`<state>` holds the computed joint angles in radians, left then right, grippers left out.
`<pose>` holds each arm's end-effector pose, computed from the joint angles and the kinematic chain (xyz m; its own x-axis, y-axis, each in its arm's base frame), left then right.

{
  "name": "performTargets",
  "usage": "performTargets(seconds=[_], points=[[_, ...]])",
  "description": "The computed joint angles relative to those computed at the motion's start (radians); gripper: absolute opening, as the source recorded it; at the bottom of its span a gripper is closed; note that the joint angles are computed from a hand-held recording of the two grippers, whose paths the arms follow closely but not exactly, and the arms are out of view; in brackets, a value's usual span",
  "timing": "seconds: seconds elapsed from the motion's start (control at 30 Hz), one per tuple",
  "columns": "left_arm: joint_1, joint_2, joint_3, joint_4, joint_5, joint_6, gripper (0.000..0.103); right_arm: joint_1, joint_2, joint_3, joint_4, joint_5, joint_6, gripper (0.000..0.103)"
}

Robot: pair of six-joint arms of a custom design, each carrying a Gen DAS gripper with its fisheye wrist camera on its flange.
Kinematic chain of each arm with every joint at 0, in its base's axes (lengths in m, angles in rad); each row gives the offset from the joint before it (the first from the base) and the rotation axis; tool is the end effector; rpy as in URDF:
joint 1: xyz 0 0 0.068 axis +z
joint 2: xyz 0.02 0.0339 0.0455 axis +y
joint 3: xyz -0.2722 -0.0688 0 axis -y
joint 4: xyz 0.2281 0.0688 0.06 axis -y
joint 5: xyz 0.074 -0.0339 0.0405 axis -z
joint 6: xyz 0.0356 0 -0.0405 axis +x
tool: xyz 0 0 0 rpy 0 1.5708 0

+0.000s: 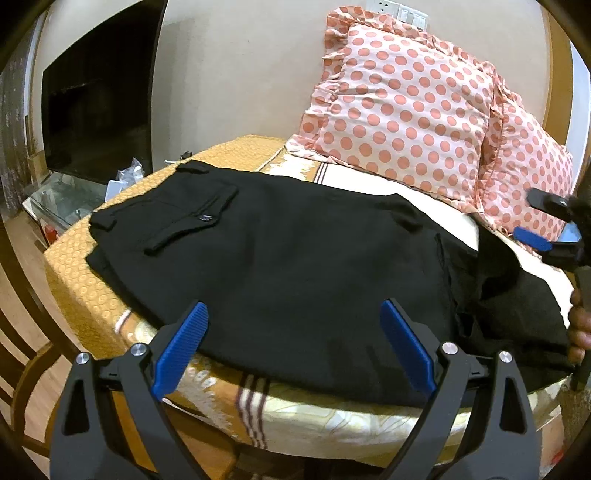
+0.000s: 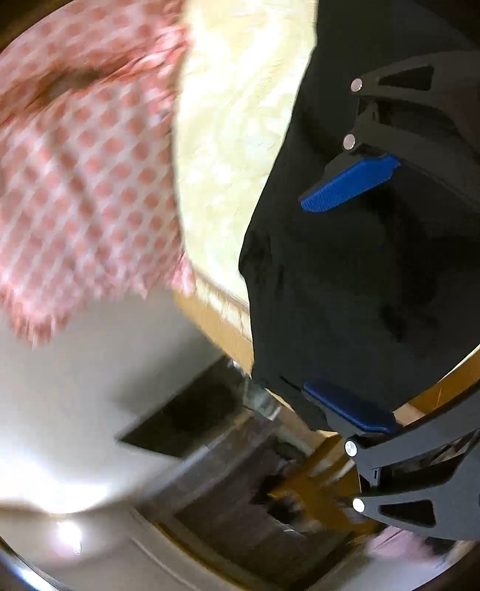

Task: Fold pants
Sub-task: 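Smooth the folded trousers with the right tool while the left tool hovers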

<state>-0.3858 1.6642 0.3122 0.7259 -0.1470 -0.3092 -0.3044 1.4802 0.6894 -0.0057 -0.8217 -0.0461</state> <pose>0.2261 -0.0862 0.1109 -0.5970 -0.0824 -0.7980 0.0846 0.9827 -0.1648 0.2627 -0.0552 0.1944 -0.6682 0.1770 -0.7226 -0.3155 0.8122 0.4908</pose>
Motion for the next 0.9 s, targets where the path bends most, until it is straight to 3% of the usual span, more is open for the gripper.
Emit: performTargets(seconds=[0.1, 0.17, 0.23, 0.4, 0.57, 0.63, 0.67, 0.7, 0.77, 0.9], points=[[0.02, 0.007, 0.002, 0.004, 0.002, 0.005, 0.094, 0.044, -0.043, -0.074, 0.016, 0.151, -0.092, 0.079], [0.033, 0.016, 0.012, -0.001, 0.014, -0.002, 0.094, 0.023, -0.015, -0.067, -0.024, 0.153, -0.103, 0.073], [0.031, 0.019, 0.019, -0.003, 0.011, -0.004, 0.094, 0.023, -0.028, -0.108, -0.016, 0.138, -0.144, 0.072], [0.015, 0.028, 0.031, -0.008, -0.006, 0.006, 0.094, 0.248, -0.125, -0.244, 0.114, 0.331, -0.248, 0.072], [0.016, 0.026, 0.025, -0.003, -0.008, 0.009, 0.094, 0.396, -0.052, -0.279, 0.226, 0.469, -0.243, 0.07], [0.016, 0.023, 0.02, 0.0, -0.015, 0.005, 0.094, 0.426, 0.008, -0.28, 0.283, 0.542, -0.229, 0.041], [0.02, 0.021, 0.016, 0.005, -0.013, 0.0, 0.094, 0.405, 0.016, -0.28, 0.293, 0.52, -0.208, 0.032], [0.027, 0.012, 0.008, 0.008, -0.007, -0.003, 0.094, 0.369, 0.024, -0.26, 0.271, 0.47, -0.183, 0.015], [0.047, -0.006, -0.007, 0.017, 0.009, -0.016, 0.094, 0.319, 0.016, -0.235, 0.242, 0.404, -0.131, 0.007], [0.105, -0.039, -0.029, 0.02, 0.034, -0.034, 0.094, 0.266, -0.06, -0.241, 0.281, 0.35, -0.028, 0.005]])
